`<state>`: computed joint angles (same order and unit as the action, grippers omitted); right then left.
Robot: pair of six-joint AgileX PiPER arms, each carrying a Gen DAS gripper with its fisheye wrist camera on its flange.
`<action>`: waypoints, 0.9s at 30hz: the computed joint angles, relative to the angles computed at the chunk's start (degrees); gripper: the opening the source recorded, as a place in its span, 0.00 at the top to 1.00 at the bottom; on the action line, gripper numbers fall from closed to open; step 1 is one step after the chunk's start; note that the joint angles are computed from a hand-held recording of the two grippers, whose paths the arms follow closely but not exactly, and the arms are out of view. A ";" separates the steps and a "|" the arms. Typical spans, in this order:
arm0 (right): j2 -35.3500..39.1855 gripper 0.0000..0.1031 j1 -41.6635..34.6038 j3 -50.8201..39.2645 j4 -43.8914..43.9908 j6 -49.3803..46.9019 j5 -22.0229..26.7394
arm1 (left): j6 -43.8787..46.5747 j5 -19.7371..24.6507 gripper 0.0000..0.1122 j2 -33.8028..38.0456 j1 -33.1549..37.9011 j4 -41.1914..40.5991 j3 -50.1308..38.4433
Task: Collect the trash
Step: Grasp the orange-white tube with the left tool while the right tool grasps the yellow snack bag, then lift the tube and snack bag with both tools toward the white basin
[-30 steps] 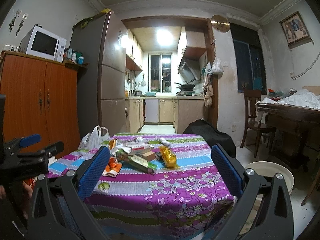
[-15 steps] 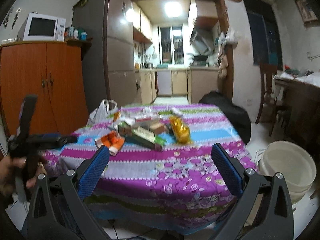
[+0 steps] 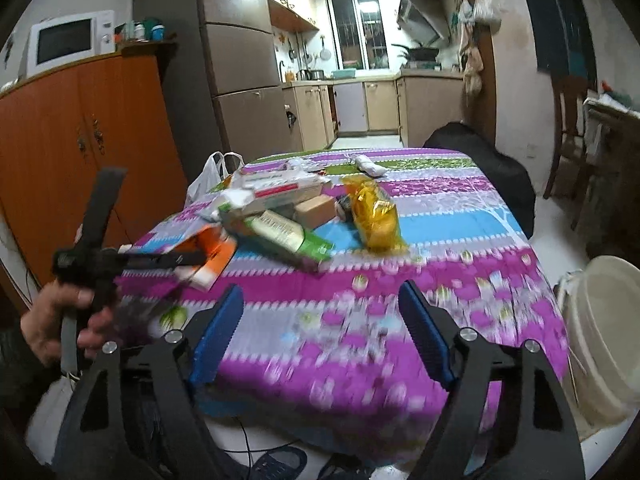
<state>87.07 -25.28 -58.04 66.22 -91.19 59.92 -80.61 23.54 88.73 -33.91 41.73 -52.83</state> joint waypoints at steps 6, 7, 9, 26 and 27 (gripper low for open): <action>12.36 0.26 10.71 -18.44 -7.21 13.54 -5.58 | -0.94 1.61 0.89 0.55 -1.32 0.86 -0.77; 14.78 0.27 12.23 -21.77 -9.15 16.13 -6.25 | -1.08 1.36 0.89 0.06 -1.33 1.01 -0.23; 18.96 0.26 14.32 -27.44 -12.88 21.46 -6.34 | -2.08 0.91 0.89 -0.78 -1.31 1.66 0.75; 26.65 0.69 20.92 -36.57 -26.25 32.77 -11.83 | -15.97 12.22 0.90 -7.92 -9.04 11.58 3.76; 25.35 0.69 20.48 -34.85 -24.67 31.50 -12.71 | -17.22 14.71 0.90 -8.15 -10.52 12.86 3.38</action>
